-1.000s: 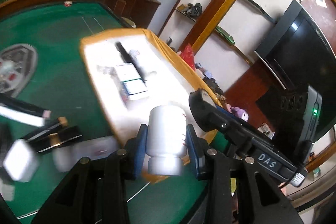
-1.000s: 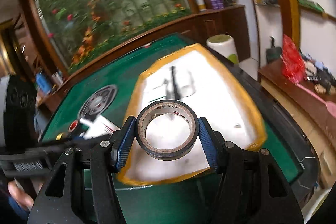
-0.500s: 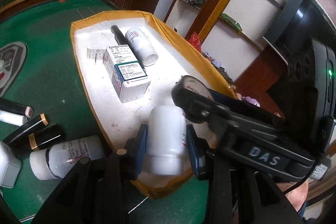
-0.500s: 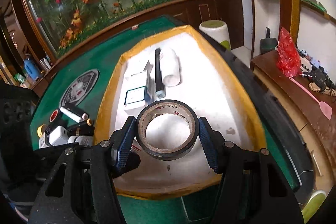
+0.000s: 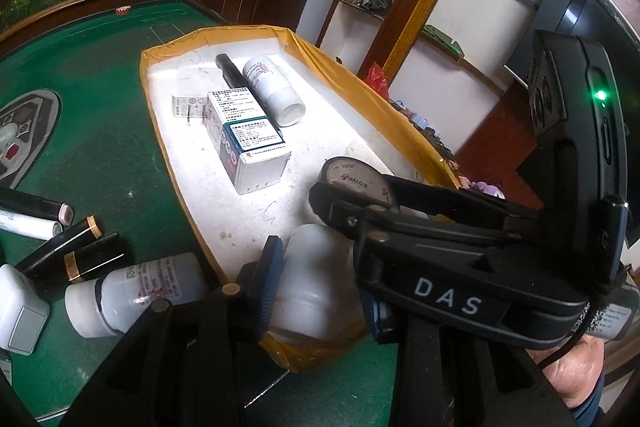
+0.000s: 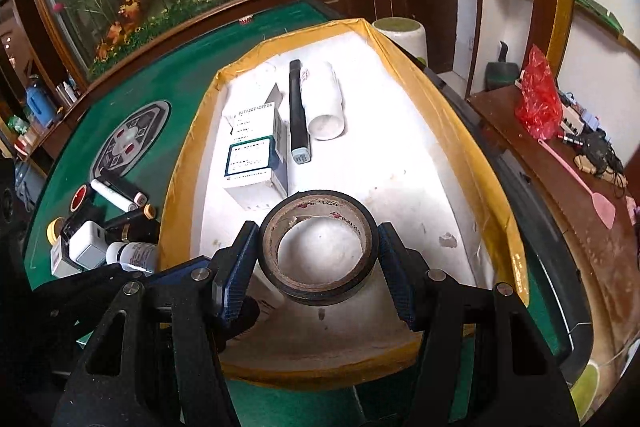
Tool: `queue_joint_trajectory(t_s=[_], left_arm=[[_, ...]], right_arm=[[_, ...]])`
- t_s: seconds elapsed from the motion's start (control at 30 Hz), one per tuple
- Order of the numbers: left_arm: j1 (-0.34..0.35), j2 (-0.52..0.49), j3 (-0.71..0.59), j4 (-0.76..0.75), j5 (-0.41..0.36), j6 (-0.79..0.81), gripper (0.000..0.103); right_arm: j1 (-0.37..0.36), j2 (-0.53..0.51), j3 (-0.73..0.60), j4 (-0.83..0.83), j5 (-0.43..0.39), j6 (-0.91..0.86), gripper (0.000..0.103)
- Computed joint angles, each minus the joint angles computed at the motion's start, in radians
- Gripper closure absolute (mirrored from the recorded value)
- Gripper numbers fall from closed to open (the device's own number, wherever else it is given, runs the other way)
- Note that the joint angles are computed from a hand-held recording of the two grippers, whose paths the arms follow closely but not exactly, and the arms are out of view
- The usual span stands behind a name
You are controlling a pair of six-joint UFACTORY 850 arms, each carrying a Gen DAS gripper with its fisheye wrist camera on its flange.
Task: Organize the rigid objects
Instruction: 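Carry the tape roll and pill bottle into the tray and open both tools, then move both tools back over the remaining items on the table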
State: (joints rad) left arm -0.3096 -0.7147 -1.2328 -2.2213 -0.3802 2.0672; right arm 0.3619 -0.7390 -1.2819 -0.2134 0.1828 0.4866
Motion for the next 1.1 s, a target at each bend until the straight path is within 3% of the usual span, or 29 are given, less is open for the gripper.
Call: queue_joint_trajectory(t_s=[0.27,0.37,0.5,0.57,0.77,1.1], left_arm=[[0.004,0.005,0.006,0.054,-0.038,-0.043,0.049],[0.007,0.012,0.017,0.047,-0.056,-0.038,0.041],[0.005,0.028,0.042,0.001,-0.072,0.014,0.037],[0.004,0.042,0.061,-0.040,-0.083,0.057,0.029],[0.015,0.078,0.108,-0.096,-0.135,0.109,0.029],[0.064,0.153,0.190,-0.097,-0.166,0.116,0.029]], right_arm=[[0.004,0.013,0.020,0.025,0.018,-0.006,0.043],[0.008,0.030,0.040,0.119,0.033,-0.086,0.042],[0.013,0.050,0.066,0.224,0.062,-0.176,0.033],[0.013,0.068,0.093,0.223,0.102,-0.157,0.033],[0.027,0.141,0.194,0.357,0.263,-0.243,0.033],[0.056,0.201,0.284,0.266,0.421,-0.119,0.033]])
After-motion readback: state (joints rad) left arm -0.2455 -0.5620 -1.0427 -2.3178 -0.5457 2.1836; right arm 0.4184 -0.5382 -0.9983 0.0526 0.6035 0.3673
